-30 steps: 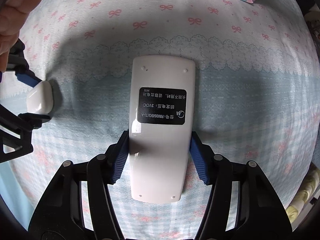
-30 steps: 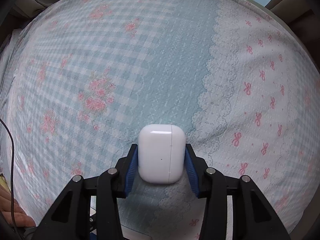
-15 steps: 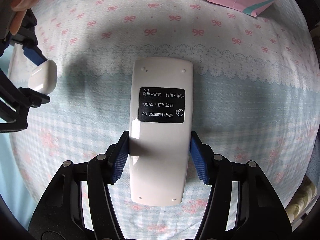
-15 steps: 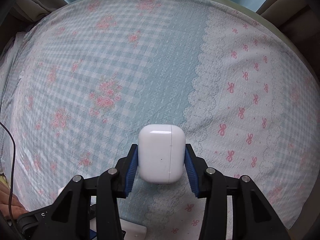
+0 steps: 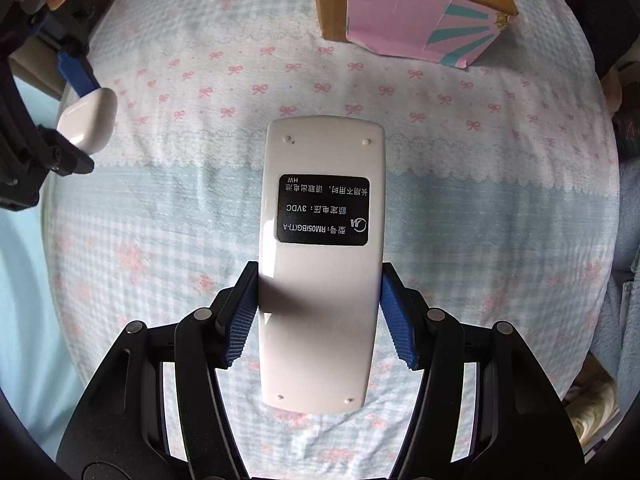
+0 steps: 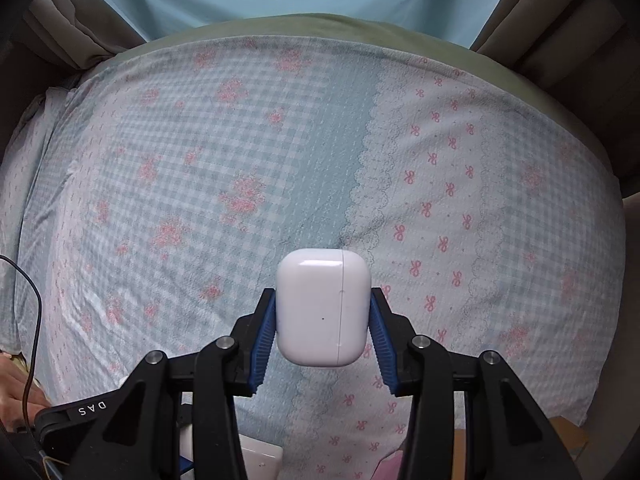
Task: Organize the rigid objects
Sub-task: 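Carry the white remote and earbud case over the cardboard box with both tools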
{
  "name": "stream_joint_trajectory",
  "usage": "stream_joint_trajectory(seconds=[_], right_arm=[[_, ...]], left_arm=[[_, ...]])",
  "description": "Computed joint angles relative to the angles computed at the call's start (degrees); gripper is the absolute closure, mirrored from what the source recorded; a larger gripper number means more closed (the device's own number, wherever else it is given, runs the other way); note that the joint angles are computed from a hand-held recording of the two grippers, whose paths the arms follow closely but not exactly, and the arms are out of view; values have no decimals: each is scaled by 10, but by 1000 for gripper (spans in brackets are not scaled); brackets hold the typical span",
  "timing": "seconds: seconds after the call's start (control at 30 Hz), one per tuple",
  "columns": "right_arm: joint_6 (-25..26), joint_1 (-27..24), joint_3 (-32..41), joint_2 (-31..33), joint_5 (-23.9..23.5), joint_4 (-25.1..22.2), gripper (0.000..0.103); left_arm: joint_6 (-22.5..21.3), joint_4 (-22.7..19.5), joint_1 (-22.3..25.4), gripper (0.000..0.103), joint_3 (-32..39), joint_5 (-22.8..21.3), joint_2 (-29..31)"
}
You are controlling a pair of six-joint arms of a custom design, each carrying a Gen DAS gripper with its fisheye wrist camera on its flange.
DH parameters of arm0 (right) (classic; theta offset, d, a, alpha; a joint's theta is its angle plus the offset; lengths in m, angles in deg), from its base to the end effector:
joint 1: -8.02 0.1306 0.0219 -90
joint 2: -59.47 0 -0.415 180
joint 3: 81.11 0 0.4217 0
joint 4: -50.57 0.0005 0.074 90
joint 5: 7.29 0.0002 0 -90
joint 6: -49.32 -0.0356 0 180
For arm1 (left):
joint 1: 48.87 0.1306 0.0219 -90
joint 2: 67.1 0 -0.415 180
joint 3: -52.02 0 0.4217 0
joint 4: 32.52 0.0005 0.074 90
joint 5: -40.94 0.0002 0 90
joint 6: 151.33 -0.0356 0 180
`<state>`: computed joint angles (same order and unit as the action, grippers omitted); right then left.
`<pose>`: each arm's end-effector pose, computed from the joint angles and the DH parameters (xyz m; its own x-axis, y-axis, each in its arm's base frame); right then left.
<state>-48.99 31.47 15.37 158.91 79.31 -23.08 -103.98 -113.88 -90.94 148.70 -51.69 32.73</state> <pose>0.4913 0.2149 0.4116 -0.9423 -0.2515 -0.2208 -0.2766 0.9567 0.0906 0.3898 -0.3503 0.4073 -0.0922 0.9950 -0.0394 0.9905 0.0957 0.0984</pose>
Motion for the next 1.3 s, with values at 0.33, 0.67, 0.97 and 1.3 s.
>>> stream_joint_trajectory(seconds=[0.33,0.67,0.97,1.3], right_arm=[[-44,-19,-10,-117,-1,-74,62],[5,-123,-62,-269,-15,-154,62],[182,-329,-94,-337,-90,-213,62],[352,-509,-131,-327,-123,-229,62]], left_arm=[[40,-51,-61,48,59,-16,-40],[128,-95,-132,48,144,-40,-11],[258,-136,-208,48,285,-50,91],[375,-132,-239,48,406,1,217]])
